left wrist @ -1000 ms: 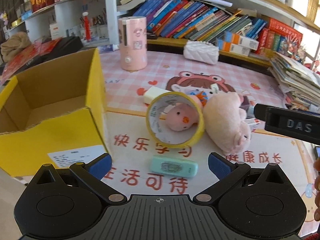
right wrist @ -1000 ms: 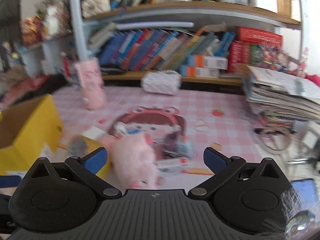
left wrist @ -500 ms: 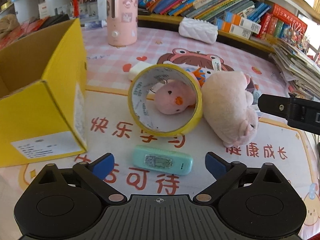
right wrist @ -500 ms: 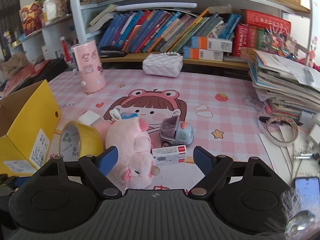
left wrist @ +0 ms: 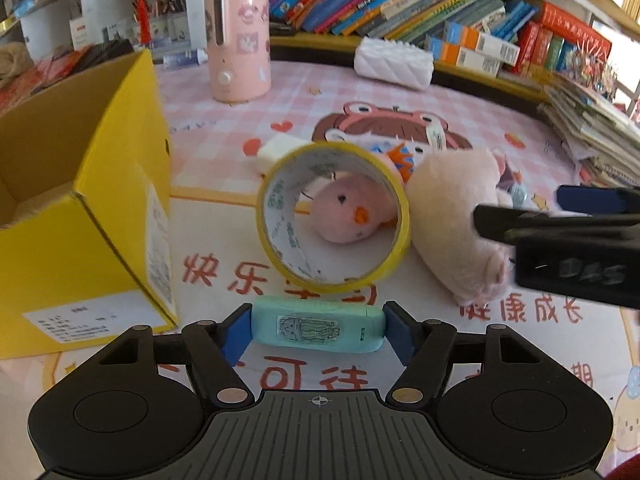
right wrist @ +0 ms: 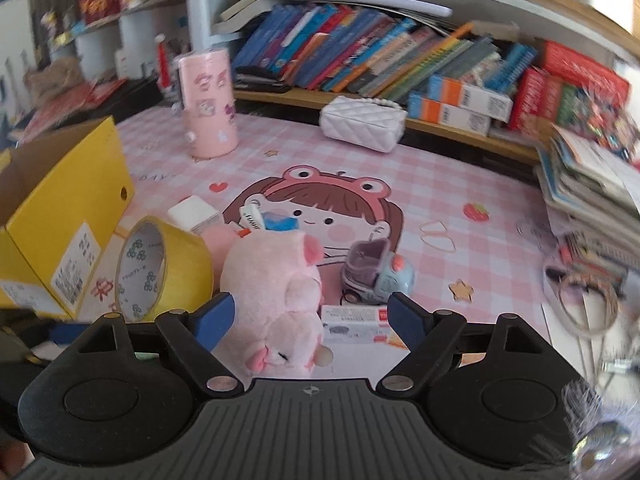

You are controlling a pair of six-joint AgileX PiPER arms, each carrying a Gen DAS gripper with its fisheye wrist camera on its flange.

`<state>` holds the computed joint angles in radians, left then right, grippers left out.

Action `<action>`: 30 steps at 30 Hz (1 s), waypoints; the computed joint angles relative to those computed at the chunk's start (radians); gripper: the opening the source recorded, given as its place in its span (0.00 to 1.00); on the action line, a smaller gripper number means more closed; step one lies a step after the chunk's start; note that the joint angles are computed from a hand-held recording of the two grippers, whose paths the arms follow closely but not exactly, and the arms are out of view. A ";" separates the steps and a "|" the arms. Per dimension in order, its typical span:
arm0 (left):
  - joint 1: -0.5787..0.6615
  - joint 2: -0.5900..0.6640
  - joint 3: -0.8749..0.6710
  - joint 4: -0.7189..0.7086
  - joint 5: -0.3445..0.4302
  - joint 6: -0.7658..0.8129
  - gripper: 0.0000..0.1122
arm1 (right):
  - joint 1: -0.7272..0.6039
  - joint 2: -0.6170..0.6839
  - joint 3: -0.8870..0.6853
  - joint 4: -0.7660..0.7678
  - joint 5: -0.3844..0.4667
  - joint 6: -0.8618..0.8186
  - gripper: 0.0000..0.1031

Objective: Organize objects
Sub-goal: 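Reach the left gripper to the mint-green eraser while the right gripper reaches the pink plush pig, then close the left gripper on the eraser while the right gripper grasps the pink pig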

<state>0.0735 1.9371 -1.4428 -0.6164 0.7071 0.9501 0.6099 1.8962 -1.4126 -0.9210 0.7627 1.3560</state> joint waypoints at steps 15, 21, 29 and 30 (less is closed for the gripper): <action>0.055 -0.042 0.022 -0.028 0.036 -0.001 0.62 | -0.034 0.173 -0.212 0.195 0.015 -0.357 0.66; 0.065 -0.060 0.030 -0.040 0.044 0.004 0.62 | -0.045 0.101 -0.127 0.172 -0.054 -0.242 0.53; 0.093 -0.098 0.057 -0.116 0.070 0.090 0.62 | 0.034 0.015 -0.054 0.006 0.019 0.019 0.54; 0.102 -0.104 0.061 -0.131 0.078 0.111 0.62 | 0.045 0.009 -0.049 -0.003 0.036 0.042 0.54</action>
<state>0.1755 1.8326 -1.3815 -0.7473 0.7854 1.0607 0.6551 1.9049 -1.4617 -0.9240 0.7991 1.3983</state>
